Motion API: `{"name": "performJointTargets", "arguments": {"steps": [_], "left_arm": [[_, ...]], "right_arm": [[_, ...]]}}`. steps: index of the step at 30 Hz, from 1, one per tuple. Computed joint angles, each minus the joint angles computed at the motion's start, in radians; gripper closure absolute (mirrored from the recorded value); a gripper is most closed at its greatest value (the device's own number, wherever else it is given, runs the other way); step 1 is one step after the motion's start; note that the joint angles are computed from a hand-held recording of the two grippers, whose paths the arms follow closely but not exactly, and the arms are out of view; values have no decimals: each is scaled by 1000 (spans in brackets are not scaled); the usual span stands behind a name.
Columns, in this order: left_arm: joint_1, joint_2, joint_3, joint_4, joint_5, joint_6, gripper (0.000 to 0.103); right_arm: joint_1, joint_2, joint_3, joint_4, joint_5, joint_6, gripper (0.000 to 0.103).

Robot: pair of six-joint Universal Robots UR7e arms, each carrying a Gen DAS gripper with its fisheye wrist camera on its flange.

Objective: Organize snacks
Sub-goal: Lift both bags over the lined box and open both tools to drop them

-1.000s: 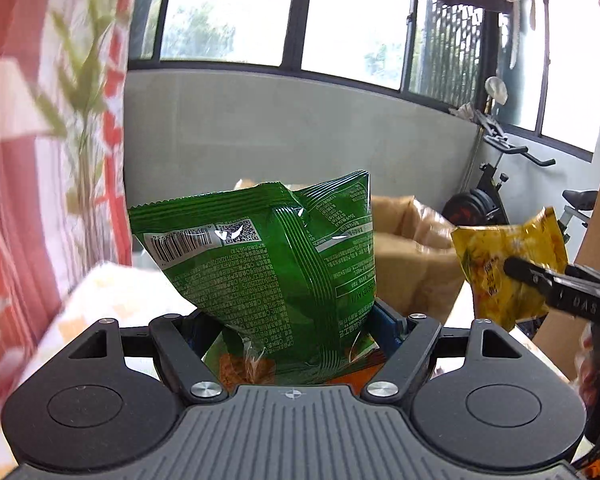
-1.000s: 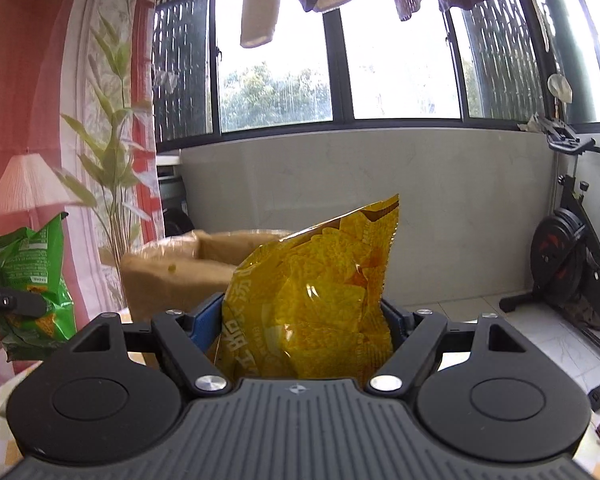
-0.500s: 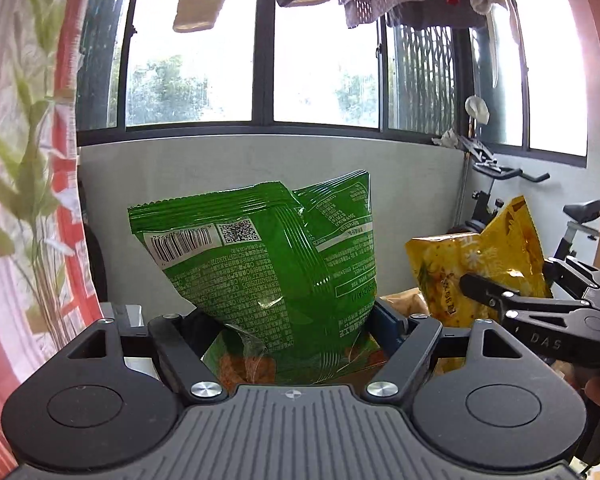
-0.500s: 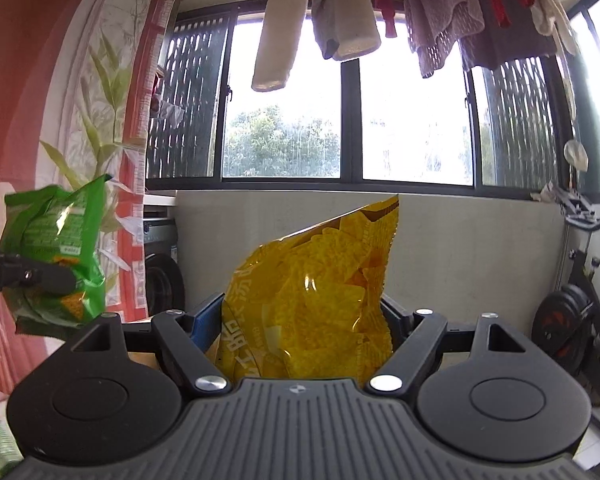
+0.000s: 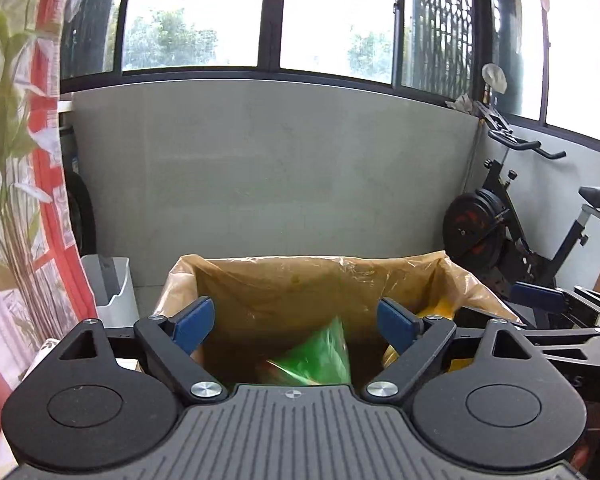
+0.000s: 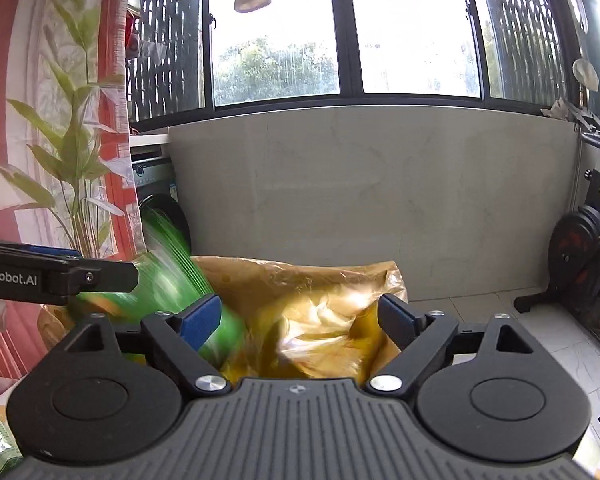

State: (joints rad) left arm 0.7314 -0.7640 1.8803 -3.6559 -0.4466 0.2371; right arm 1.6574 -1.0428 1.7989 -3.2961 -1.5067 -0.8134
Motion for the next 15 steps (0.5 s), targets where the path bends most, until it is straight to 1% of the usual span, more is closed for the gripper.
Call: {"name": "performJointTargets", "arguments": {"steps": [3, 4, 9, 12, 15], "left_arm": [[-6, -10, 11, -19, 4, -2, 11], [-11, -15, 17, -28, 7, -1, 11], [-47, -53, 45, -58, 41, 21, 12], [-81, -92, 88, -40, 74, -17, 12], [-118, -137, 147, -18, 103, -48, 12]], "right_arm": [[-12, -39, 29, 22, 27, 9, 14], [-15, -50, 38, 26, 34, 8, 12], [-20, -110, 89, 48, 72, -5, 9], [-22, -151, 128, 60, 93, -12, 9], [-32, -191, 170, 76, 134, -17, 9]]}}
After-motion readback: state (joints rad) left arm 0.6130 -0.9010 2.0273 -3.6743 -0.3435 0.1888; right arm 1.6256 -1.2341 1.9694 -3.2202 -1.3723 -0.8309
